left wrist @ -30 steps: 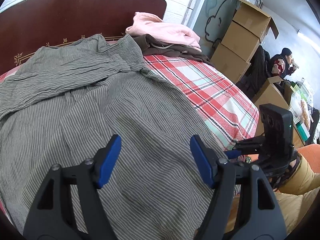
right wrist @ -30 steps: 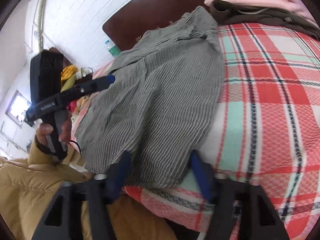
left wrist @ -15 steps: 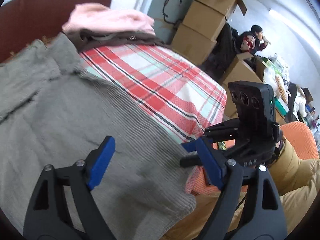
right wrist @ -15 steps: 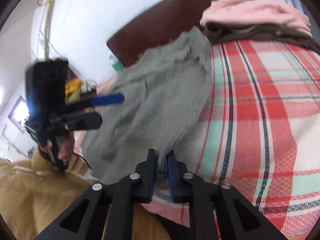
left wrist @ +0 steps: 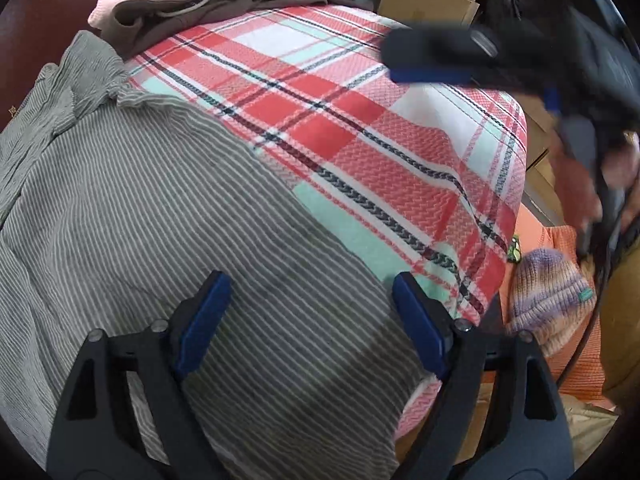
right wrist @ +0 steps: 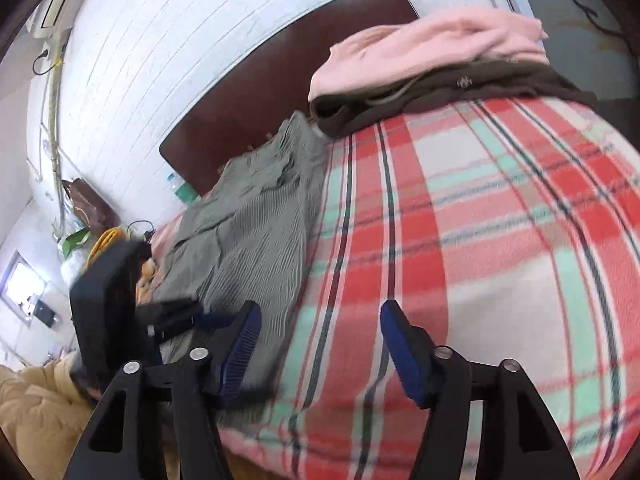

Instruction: Fold clothes

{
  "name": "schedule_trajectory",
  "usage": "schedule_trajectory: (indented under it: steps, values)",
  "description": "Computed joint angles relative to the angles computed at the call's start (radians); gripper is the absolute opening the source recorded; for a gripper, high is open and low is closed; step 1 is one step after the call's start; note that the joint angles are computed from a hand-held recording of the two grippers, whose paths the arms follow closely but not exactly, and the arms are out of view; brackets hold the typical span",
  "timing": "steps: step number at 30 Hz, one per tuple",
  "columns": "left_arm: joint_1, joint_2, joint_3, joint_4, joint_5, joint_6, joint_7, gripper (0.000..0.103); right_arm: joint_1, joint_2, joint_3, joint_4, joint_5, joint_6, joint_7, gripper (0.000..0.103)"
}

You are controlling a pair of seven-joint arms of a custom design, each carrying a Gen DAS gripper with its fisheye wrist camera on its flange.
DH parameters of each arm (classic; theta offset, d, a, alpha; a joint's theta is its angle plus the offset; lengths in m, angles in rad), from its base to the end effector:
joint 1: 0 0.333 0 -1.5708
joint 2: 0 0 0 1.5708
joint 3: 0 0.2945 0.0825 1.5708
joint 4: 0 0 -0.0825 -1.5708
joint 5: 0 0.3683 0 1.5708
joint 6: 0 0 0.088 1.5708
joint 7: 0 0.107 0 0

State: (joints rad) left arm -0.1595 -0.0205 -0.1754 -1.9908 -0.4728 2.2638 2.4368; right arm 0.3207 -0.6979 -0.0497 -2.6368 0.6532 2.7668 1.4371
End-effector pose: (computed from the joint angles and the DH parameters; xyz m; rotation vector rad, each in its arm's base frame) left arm 0.5288 -0.1972 0.4873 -0.9164 2.8558 -0.7510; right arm 0.3765 0.0754 0.5392 -1.4803 1.6513 -0.1566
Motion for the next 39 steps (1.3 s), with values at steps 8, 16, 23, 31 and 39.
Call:
schedule_trajectory:
  steps: [8,16,23,31,39]
  values:
    - [0.023,0.014,0.019,0.01,-0.058,0.038,0.004,0.023,0.178,0.434,-0.214,0.419,0.304,-0.058,-0.337,0.068]
    - [0.114,0.102,0.035,0.135,-0.203,-0.17,-0.04,0.014,0.095,0.86,-0.185,0.87,0.373,-0.271,-0.331,0.068]
    - [0.174,0.16,0.022,0.204,-0.264,-0.278,-0.047,0.014,-0.015,1.028,-0.076,1.048,0.43,-0.335,-0.313,0.032]
    - [0.23,0.214,0.008,0.259,-0.341,-0.368,-0.016,0.014,-0.087,0.988,0.039,1.044,0.448,-0.282,-0.3,0.011]
    - [0.32,0.228,0.031,0.271,-0.487,-0.465,0.055,0.015,-0.029,1.09,0.096,1.273,0.106,-0.256,-0.039,0.011]
